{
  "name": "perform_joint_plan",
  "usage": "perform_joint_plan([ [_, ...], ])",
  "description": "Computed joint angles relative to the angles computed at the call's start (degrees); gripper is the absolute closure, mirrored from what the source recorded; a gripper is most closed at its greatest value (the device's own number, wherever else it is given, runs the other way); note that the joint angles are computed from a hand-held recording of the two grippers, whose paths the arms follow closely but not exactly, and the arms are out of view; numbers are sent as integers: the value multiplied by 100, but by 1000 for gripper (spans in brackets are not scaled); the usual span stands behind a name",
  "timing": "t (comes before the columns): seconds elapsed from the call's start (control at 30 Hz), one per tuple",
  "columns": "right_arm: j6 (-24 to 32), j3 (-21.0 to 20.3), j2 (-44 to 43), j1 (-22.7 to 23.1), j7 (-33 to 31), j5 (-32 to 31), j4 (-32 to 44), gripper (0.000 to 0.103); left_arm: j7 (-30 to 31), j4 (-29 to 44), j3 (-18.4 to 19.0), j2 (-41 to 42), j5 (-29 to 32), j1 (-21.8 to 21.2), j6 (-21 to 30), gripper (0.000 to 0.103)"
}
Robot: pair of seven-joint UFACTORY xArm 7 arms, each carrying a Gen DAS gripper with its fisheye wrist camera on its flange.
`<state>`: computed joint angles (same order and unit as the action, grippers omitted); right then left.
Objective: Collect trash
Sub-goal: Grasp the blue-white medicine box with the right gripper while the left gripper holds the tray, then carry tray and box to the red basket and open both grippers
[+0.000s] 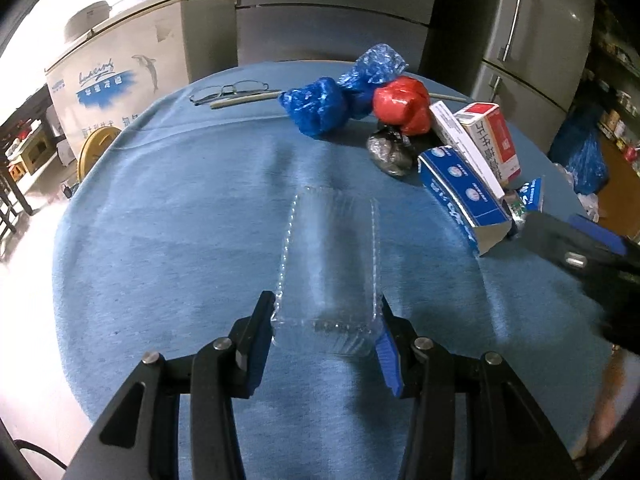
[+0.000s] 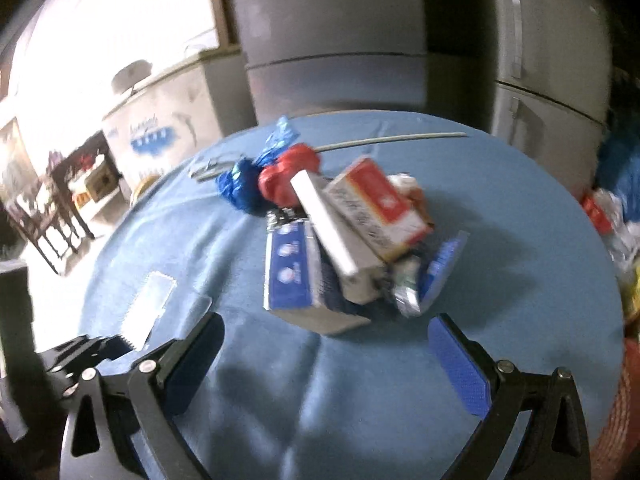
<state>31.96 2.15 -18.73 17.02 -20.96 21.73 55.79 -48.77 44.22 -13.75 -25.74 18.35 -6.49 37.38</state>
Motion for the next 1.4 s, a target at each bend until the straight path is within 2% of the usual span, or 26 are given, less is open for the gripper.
perform_joint_plan([
  [0.1, -188, 234, 367, -5, 243, -518, 164, 1, 33, -95, 73, -88, -81, -12, 7, 54],
  [0.13, -328, 483, 538, -190, 494, -959, 215, 5, 33, -100, 76, -88, -99, -6, 8, 54],
  [0.17, -355, 649, 690, -351, 741, -1318, 286, 18, 40, -115, 88, -92, -122, -3, 3, 54],
  [0.2, -221, 575, 860, -292, 858, -1437, 423, 31, 52, -131, 100, -95, -143, -4, -18, 54],
  [0.23, -80, 537, 967, -267, 893, -1407, 530, 51, 59, -132, 96, -92, -150, 0, -26, 54],
  [0.3, -133, 530, 968, -338, 879, -1293, 523, 56, 67, -123, 82, -81, -151, 7, -38, 55],
  [0.33, -11, 316, 923, -192, 660, -934, 548, 59, 69, -127, 72, -89, -146, 6, -54, 54],
  [0.43, -6, 100, 590, -144, 237, -337, 343, 60, 53, -99, 29, -69, -133, 1, -80, 54],
  [0.57, 395, -279, 18, -70, -309, 497, 2, 62, -1, -27, -42, -14, -109, -29, -74, 55],
  [0.77, 851, -598, -586, -182, -340, 1145, -478, 63, -59, 128, -179, 38, 10, -141, 54, 55],
  [1.03, 997, -1008, -1202, -557, -259, 1322, -734, 67, -36, 460, -314, 189, 180, -346, 179, 55],
  [1.4, 1130, -1720, -1219, -1296, -215, 1331, -705, 67, 70, 1221, -485, 952, 422, -826, 224, 55],
])
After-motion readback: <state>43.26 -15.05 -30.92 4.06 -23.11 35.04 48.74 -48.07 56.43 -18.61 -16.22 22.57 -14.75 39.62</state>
